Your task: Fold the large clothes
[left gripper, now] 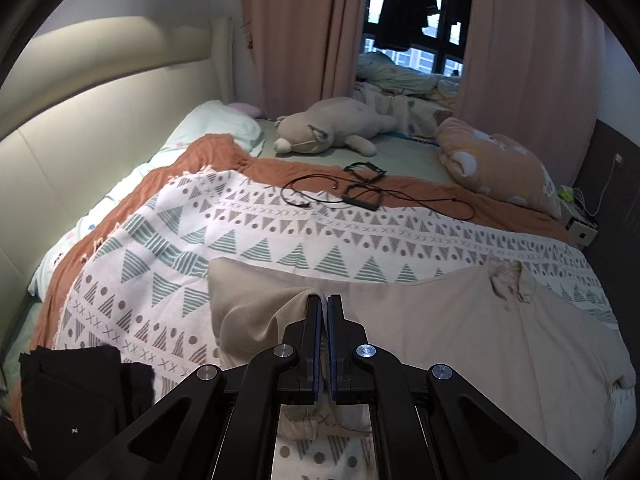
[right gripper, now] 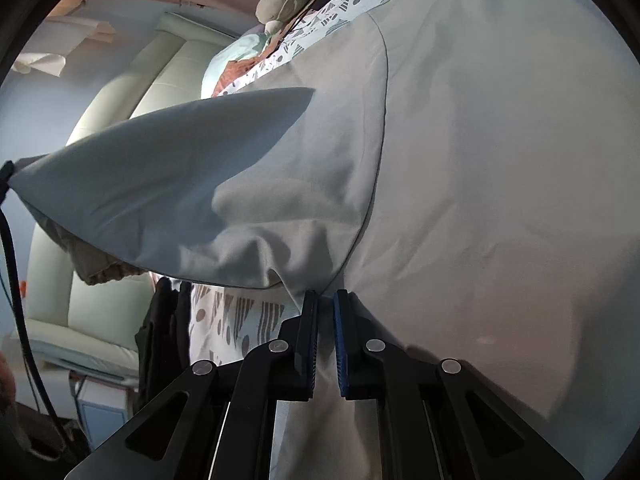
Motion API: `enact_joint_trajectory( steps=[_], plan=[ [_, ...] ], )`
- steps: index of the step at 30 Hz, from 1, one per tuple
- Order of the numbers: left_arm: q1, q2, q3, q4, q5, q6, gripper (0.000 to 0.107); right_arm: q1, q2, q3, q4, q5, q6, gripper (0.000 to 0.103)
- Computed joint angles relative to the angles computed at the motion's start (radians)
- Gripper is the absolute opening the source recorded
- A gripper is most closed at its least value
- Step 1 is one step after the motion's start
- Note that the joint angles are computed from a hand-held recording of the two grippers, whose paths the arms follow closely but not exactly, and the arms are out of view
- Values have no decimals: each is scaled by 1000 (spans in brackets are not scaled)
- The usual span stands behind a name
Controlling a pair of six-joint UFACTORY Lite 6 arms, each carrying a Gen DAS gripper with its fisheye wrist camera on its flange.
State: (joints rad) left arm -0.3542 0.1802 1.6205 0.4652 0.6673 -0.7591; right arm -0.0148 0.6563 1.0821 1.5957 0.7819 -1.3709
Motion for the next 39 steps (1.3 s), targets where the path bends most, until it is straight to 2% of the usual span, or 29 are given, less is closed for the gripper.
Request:
enact_joint_trajectory(
  steps=[11, 17, 22, 25, 26, 27, 28, 29, 30, 31, 32, 35, 39],
  plan=[
    [-254, 213, 300, -24, 72, -1, 2, -260, -305, -133, -176, -7, 123, 10],
    [-342, 395, 508, -99, 71, 59, 1, -437, -326, -103, -245, 20, 196, 10],
    [-393, 602, 765, -241, 153, 163, 2, -583, -306, -54, -295, 66, 286, 10],
    [-387, 540, 634, -332, 79, 178, 3, -660, -321, -29, -342, 119, 308, 10],
    [-391, 503, 567, -321, 50, 142, 8, -674, -330, -19, -359, 126, 313, 10],
    [-402, 449, 468, -282, 7, 76, 23, -697, -340, -8, -384, 135, 312, 11],
    [-420, 402, 382, -207, -32, -28, 37, -707, -354, -3, -407, 135, 314, 18],
    [-433, 342, 281, -126, -72, -133, 72, -715, -363, 6, -432, 141, 317, 25],
    [-444, 286, 191, -35, -106, -238, 95, -730, -363, 22, -448, 158, 313, 41],
    [-453, 214, 90, 61, -128, -342, 99, -739, -374, 20, -450, 170, 293, 51],
    [-466, 155, 9, 153, -135, -447, 99, -748, -390, 10, -452, 176, 269, 53],
    [-496, 36, -181, 372, -134, -753, 99, -776, -414, 21, -496, 192, 246, 53],
    [-516, -123, -399, 525, -99, -995, 99, -770, -451, -10, -504, 183, 188, 53]
  ],
)
